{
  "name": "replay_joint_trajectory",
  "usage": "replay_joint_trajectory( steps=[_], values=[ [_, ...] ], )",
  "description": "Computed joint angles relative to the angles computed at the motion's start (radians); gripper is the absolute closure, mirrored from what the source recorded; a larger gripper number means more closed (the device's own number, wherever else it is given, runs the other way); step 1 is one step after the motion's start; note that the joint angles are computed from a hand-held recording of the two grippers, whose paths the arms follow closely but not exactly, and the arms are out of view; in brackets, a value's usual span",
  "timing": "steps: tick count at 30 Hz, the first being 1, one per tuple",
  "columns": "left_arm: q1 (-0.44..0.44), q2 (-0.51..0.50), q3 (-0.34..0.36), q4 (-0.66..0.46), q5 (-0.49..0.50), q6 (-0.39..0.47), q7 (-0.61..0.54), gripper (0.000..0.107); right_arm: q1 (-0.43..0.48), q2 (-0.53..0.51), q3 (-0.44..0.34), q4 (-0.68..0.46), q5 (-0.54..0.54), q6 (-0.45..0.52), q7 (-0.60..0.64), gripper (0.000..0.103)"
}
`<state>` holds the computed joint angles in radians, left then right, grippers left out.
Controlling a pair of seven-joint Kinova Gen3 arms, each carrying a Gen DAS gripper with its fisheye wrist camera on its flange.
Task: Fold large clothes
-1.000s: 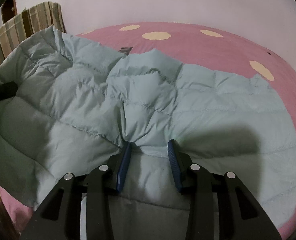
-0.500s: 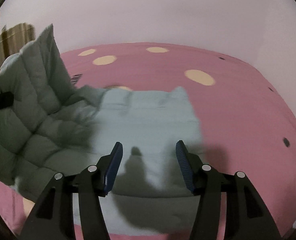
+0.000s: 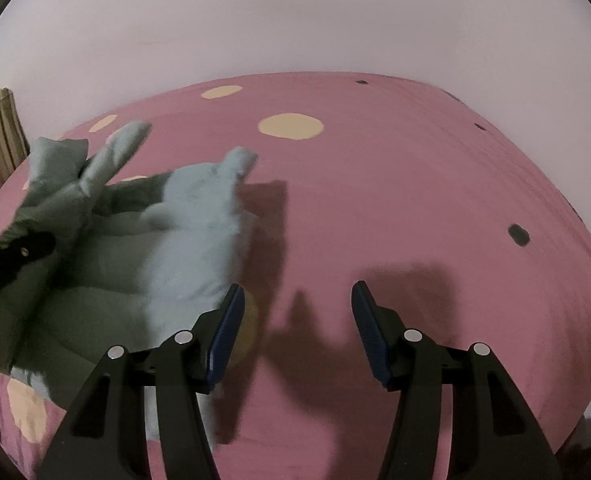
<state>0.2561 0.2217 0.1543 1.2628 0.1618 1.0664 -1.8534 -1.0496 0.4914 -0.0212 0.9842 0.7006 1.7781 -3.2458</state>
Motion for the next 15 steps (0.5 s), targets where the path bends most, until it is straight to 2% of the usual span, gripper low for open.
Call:
replay_joint_trajectory(
  steps=[2, 7, 11, 15],
  values=[
    [0.034, 0.008, 0.006, 0.022, -0.029, -0.01, 0.029, 0.097, 0.001, -0.022, -0.003, 0.043, -0.012, -0.004, -0.027, 0.047],
    [0.103, -0.014, 0.009, 0.125, -0.117, -0.122, 0.094, 0.097, 0.016, -0.067, -0.03, 0.127, -0.023, -0.022, -0.091, 0.047],
    [0.113, -0.019, 0.013, 0.16, -0.133, -0.166, 0.123, 0.097, 0.028, -0.096, -0.055, 0.176, -0.031, -0.04, -0.138, 0.047],
    [0.114, -0.022, 0.017, 0.169, -0.137, -0.176, 0.132, 0.097, 0.03, -0.089, -0.069, 0.165, -0.024, -0.03, -0.143, 0.047]
  ],
)
